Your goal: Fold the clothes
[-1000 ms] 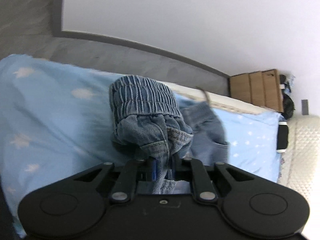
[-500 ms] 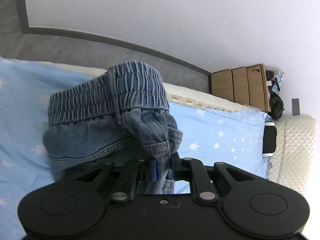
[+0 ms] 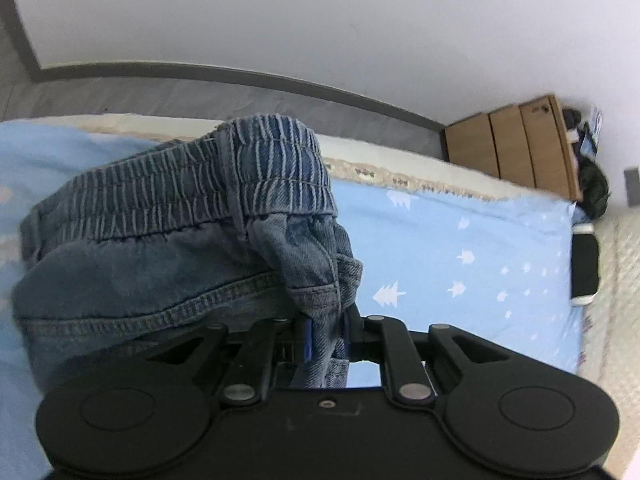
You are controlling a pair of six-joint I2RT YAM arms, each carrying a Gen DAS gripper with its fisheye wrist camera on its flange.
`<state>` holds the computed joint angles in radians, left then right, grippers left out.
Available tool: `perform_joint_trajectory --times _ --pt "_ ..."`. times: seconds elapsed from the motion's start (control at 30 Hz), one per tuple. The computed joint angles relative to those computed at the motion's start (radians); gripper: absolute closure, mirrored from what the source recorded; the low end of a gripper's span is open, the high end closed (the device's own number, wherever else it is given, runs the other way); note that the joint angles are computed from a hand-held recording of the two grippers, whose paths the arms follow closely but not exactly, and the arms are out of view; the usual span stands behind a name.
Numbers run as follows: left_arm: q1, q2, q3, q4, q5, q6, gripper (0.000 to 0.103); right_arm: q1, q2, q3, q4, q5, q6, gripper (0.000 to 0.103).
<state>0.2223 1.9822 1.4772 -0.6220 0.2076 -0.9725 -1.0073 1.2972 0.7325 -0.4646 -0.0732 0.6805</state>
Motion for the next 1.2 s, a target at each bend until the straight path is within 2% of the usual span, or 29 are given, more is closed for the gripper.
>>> perform_joint_trajectory --times 0.07,0.17,0.23,0.27,0.3,0.37,0.53,0.67,0.8,0.87,0.93,1.07,1.13,1.17,1.2 --pt "-0.018 0.033 0.017 0.003 -0.015 0.008 0.088 0.016 0.043 -0.004 0.028 0.023 -0.023 0.098" --pt "-0.034 0.059 0.029 0.003 -0.023 0.054 0.081 0.024 0.079 -0.018 0.051 0.036 -0.123 0.094" --pt "-0.031 0.064 0.035 -0.004 0.01 0.123 0.071 0.012 0.077 -0.036 0.05 0.016 -0.223 0.082" --pt "-0.022 0.062 0.034 -0.006 0.047 0.158 0.059 0.002 0.063 -0.046 0.039 0.007 -0.264 0.072" --pt "-0.011 0.052 0.024 -0.007 0.087 0.194 0.052 -0.009 0.048 -0.055 0.029 -0.003 -0.303 0.063" --pt "0.019 0.016 -0.003 -0.022 0.145 0.277 0.049 -0.038 -0.006 -0.079 0.003 -0.033 -0.366 0.059" --pt "0.141 -0.123 -0.092 -0.081 0.24 0.428 0.042 -0.175 -0.171 -0.097 -0.17 -0.122 -0.516 0.057" --pt "0.299 -0.217 -0.189 -0.086 0.264 0.529 0.037 -0.287 -0.285 -0.08 -0.341 -0.167 -0.608 0.051" --pt "0.452 -0.264 -0.308 -0.071 0.34 0.549 0.034 -0.436 -0.389 -0.048 -0.543 -0.19 -0.715 0.051" --pt "0.513 -0.251 -0.361 -0.064 0.397 0.523 0.034 -0.473 -0.427 -0.021 -0.63 -0.197 -0.732 0.051" --pt "0.558 -0.25 -0.437 -0.02 0.453 0.516 0.034 -0.413 -0.483 -0.008 -0.694 -0.176 -0.662 0.051" --pt "0.576 -0.198 -0.528 0.075 0.484 0.465 0.034 -0.355 -0.596 0.012 -0.812 -0.167 -0.611 0.049" --pt "0.573 -0.187 -0.562 0.153 0.511 0.402 0.034 -0.405 -0.635 0.05 -0.897 -0.188 -0.683 0.049" --pt "0.569 -0.19 -0.565 0.169 0.513 0.388 0.035 -0.427 -0.646 0.064 -0.928 -0.197 -0.718 0.049" --pt "0.565 -0.192 -0.567 0.186 0.514 0.374 0.047 -0.448 -0.662 0.08 -0.963 -0.208 -0.749 0.049"
